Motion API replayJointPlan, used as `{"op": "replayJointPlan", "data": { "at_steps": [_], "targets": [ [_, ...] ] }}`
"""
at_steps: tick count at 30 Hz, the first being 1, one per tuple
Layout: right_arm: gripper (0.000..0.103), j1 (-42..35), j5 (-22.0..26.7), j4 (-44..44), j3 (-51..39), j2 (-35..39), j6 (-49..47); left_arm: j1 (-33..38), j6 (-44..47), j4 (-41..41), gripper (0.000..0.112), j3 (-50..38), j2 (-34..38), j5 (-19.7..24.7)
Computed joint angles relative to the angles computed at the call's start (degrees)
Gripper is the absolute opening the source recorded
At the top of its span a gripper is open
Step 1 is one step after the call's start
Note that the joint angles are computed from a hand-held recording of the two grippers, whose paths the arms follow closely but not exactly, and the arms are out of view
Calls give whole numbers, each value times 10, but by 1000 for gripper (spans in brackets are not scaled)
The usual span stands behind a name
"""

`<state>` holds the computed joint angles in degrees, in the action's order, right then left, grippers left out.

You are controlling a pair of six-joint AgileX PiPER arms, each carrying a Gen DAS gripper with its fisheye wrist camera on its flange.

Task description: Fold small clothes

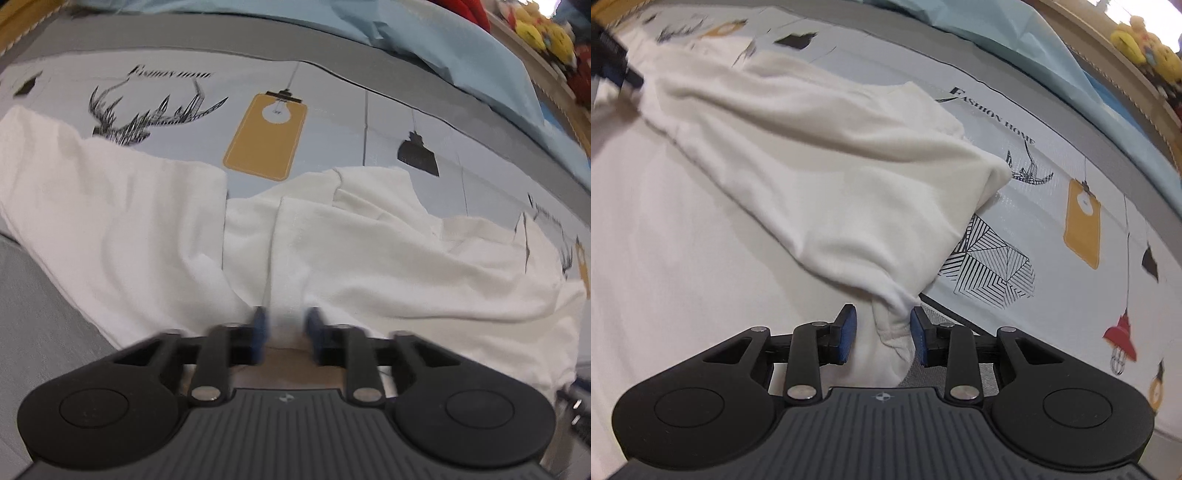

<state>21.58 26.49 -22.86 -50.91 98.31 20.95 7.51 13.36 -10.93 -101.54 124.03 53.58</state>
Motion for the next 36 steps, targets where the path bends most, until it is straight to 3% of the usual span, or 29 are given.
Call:
{"op": "replayJointPlan", "data": {
  "at_steps": [3, 8, 10, 14, 16, 18, 20, 22, 24, 26, 27, 31, 34, 36],
  "targets": [
    [10, -9, -1, -5, -1, -8, 20, 1, 31, -20, 3, 13, -20, -3],
    [7, -44, -3, 39, 2, -70, 13, 20, 100, -98, 3, 37, -89, 10],
    [7, -55, 4, 61, 4, -89, -9, 22, 100, -90, 3, 38, -93, 26],
    [6, -45, 75, 81, -14, -48, -61, 1, 54, 11, 8, 8, -41, 67],
    [6, -26, 130, 37, -30, -13, -19, 0, 35, 27, 10, 10, -44, 51],
    [6, -29, 143, 22, -36, -15, 6, 10, 36, 3, 18, 6, -55, 35],
    [7, -50, 119, 34, -33, -46, 33, 18, 38, -21, 25, 4, -58, 20],
    [7, -68, 52, 57, -19, -80, 42, 20, 32, -29, 25, -12, -43, 21],
    [7, -81, -20, 127, -5, -94, 10, 23, 22, -37, 25, -19, -26, 11],
    [7, -80, -55, 186, -4, -79, -26, 27, 13, -48, 25, -13, -18, -1],
    [7, -74, -55, 188, -10, -64, -22, 31, 15, -62, 25, -11, -12, -10],
    [7, -40, 45, 98, -74, 41, 50, 27, 14, -67, 25, -11, 8, -16],
    [8, -22, 63, 65, -94, 42, 77, 9, -13, -10, 25, -13, 14, -16],
    [10, -29, 28, 85, -86, 23, 61, 14, 13, -35, 25, -4, 13, -27]
  ]
}}
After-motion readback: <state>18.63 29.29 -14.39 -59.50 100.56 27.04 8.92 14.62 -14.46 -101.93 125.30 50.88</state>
